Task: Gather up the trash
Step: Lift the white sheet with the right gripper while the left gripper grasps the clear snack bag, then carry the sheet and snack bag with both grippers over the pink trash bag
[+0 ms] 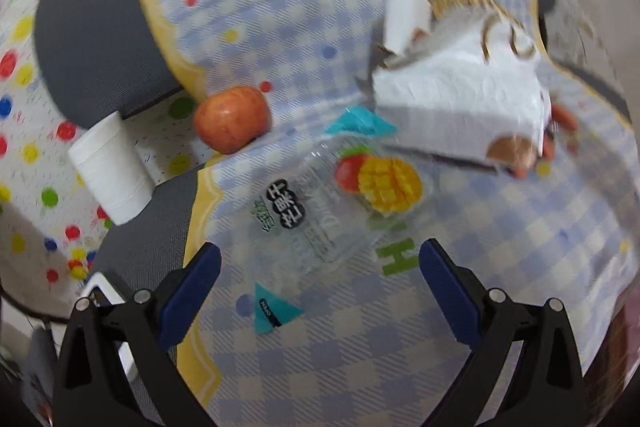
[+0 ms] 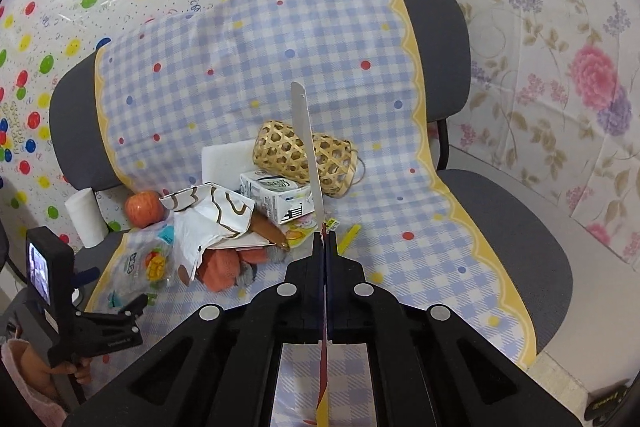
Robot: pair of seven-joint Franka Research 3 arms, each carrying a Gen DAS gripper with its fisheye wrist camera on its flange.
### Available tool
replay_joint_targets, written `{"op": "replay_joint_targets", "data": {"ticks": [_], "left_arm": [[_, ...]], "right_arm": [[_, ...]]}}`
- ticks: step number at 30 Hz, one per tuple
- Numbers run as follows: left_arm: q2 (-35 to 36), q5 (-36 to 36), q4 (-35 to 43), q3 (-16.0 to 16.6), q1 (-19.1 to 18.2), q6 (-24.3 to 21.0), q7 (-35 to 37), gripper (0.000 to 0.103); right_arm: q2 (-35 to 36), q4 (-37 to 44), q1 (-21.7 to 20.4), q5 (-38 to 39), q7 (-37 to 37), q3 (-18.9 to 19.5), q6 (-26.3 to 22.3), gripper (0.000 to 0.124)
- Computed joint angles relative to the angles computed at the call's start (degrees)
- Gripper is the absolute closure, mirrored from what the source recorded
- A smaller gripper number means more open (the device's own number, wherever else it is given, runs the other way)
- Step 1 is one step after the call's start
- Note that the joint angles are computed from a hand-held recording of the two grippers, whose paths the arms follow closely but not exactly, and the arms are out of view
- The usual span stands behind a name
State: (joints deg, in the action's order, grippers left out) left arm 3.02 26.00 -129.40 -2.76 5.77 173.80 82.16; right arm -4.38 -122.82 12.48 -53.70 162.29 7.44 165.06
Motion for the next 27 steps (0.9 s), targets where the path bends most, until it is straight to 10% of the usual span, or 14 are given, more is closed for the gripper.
{"op": "replay_joint_targets", "data": {"ticks": [5, 11, 15, 23, 27], "left_arm": [[1.8, 5.4, 0.7, 0.5, 0.4, 1.7, 0.3, 0.006], [7.6, -32.3, 8.9, -13.6, 11.1, -6.1, 34.4, 0.006], [11.4, -47.1, 16.2, -16.8, 14.7, -16.0, 45.7, 0.013], [8.9, -50.6, 13.7, -12.2, 9.3, -12.8, 48.9, 0.094], [3.5, -59.5, 9.1, -11.5, 8.3, -9.7, 54.4, 0.1]], "right_arm": [[2.8, 2.5, 0.8, 1.5, -2.3, -0.8, 0.2, 0.123], [5.2, 4.1, 2.5, 5.5, -6.2, -3.1, 1.9, 0.123], [5.5, 3.8, 3.1, 6.7, -6.6, -4.1, 3.2, 0.123], [4.7, 2.8, 3.3, 4.6, -4.8, -4.6, 3.6, 0.123], [3.1, 1.4, 2.7, 1.4, -2.4, -3.8, 3.0, 0.123]]}}
